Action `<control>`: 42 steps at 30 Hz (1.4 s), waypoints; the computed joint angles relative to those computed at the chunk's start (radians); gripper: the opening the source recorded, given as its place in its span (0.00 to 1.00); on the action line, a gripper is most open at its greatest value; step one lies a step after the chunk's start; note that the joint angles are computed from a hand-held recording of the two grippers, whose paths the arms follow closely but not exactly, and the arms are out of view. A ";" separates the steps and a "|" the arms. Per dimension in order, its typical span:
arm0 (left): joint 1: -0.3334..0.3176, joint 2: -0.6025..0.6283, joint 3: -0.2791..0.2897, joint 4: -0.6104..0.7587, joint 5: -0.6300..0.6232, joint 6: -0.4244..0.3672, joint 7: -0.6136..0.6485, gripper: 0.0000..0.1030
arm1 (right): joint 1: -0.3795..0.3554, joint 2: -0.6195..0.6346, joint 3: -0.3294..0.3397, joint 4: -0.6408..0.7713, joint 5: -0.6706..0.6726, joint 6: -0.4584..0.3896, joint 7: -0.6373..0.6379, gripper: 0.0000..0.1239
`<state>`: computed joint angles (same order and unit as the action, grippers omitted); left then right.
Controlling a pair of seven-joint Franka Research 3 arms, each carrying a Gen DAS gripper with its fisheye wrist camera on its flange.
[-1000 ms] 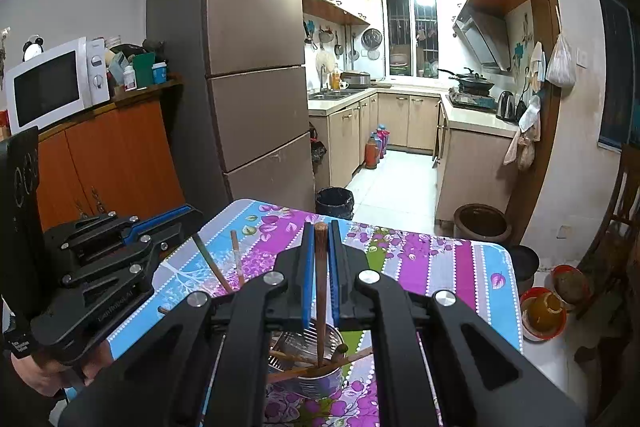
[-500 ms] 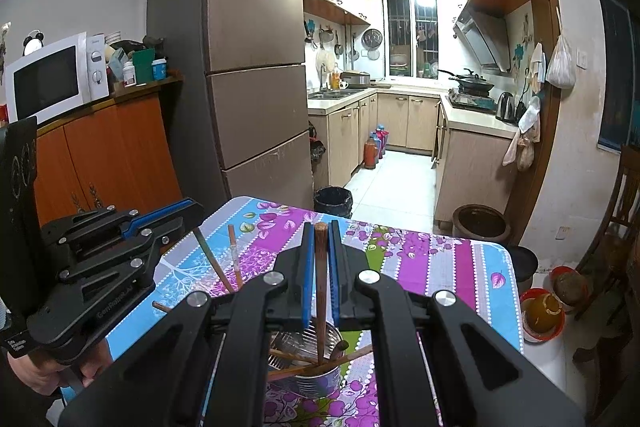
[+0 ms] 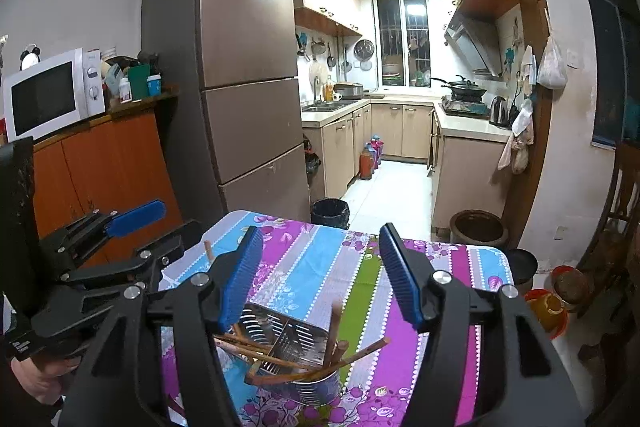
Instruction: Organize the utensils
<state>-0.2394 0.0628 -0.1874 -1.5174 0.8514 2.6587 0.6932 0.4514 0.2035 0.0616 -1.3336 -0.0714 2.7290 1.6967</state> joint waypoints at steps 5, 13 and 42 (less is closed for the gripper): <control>-0.001 -0.003 0.000 -0.001 0.005 -0.007 -0.009 0.60 | -0.002 -0.010 -0.002 -0.011 -0.003 0.011 0.003 0.47; 0.004 -0.032 -0.002 -0.030 0.012 0.003 -0.026 0.60 | -0.003 -0.074 0.001 -0.099 -0.026 0.065 0.022 0.48; 0.070 -1.062 -0.263 -1.036 -0.036 0.069 -0.418 0.95 | -0.465 -1.084 0.536 -1.214 -0.013 0.403 0.469 0.79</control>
